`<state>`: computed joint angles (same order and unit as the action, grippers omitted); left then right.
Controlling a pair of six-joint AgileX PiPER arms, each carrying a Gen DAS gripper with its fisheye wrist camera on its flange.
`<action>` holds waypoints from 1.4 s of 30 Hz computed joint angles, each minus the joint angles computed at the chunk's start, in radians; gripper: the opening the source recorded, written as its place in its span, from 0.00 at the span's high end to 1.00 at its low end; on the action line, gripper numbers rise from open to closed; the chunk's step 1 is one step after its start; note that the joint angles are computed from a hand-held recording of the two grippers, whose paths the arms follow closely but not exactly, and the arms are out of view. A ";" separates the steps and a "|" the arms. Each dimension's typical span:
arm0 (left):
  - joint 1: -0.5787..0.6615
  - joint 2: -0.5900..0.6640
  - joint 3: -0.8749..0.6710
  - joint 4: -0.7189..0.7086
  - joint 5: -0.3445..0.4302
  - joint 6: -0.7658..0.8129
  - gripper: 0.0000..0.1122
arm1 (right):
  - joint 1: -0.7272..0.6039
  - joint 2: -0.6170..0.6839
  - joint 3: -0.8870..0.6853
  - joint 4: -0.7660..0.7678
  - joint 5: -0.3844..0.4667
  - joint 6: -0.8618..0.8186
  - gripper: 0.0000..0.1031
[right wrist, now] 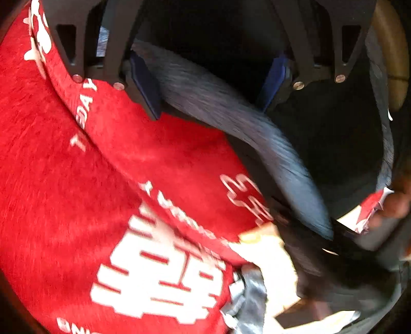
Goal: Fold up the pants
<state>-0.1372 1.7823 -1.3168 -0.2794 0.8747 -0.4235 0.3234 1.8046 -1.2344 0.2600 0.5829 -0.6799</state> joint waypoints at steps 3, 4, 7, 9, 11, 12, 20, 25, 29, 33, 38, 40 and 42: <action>0.011 -0.028 0.011 -0.036 0.009 0.024 0.80 | -0.050 0.046 -0.124 0.012 0.192 0.030 0.84; 0.015 -0.045 0.016 -0.049 0.009 0.041 0.80 | -0.051 0.006 -0.100 0.032 0.199 0.002 0.88; 0.061 -0.168 0.118 -0.139 -0.010 0.168 0.80 | 0.019 -0.233 0.062 -0.028 0.125 0.102 0.89; 0.091 -0.265 0.207 -0.212 -0.011 0.257 0.79 | 0.137 -0.405 0.177 -0.175 0.095 0.302 0.89; 0.147 -0.347 0.296 -0.281 0.015 0.345 0.79 | 0.305 -0.572 0.317 -0.350 0.079 0.502 0.89; 0.184 -0.394 0.358 -0.304 0.032 0.389 0.79 | 0.383 -0.619 0.366 -0.418 0.084 0.602 0.89; 0.284 -0.532 0.721 -0.336 -0.002 0.527 0.71 | 0.861 -0.568 0.663 -0.853 0.123 1.402 0.89; 0.324 -0.665 0.729 -0.205 0.075 0.423 0.59 | 0.882 -0.588 0.665 -0.897 0.147 1.539 0.88; 0.485 -0.766 0.699 -0.103 0.191 0.411 0.48 | 0.945 -0.598 0.678 -0.918 0.183 1.602 0.73; 0.664 -0.841 0.630 -0.092 0.281 0.535 0.48 | 0.968 -0.647 0.671 -0.862 0.218 1.569 0.47; 0.260 -0.848 0.581 -0.023 0.161 0.287 0.29 | 0.809 -0.818 0.655 -0.676 0.108 1.429 0.37; 0.060 -0.810 0.597 0.047 0.074 0.157 0.27 | 0.732 -0.836 0.652 -0.630 0.056 1.426 0.32; -0.077 -0.715 0.618 0.103 -0.012 0.083 0.27 | 0.679 -0.792 0.634 -0.640 0.059 1.466 0.32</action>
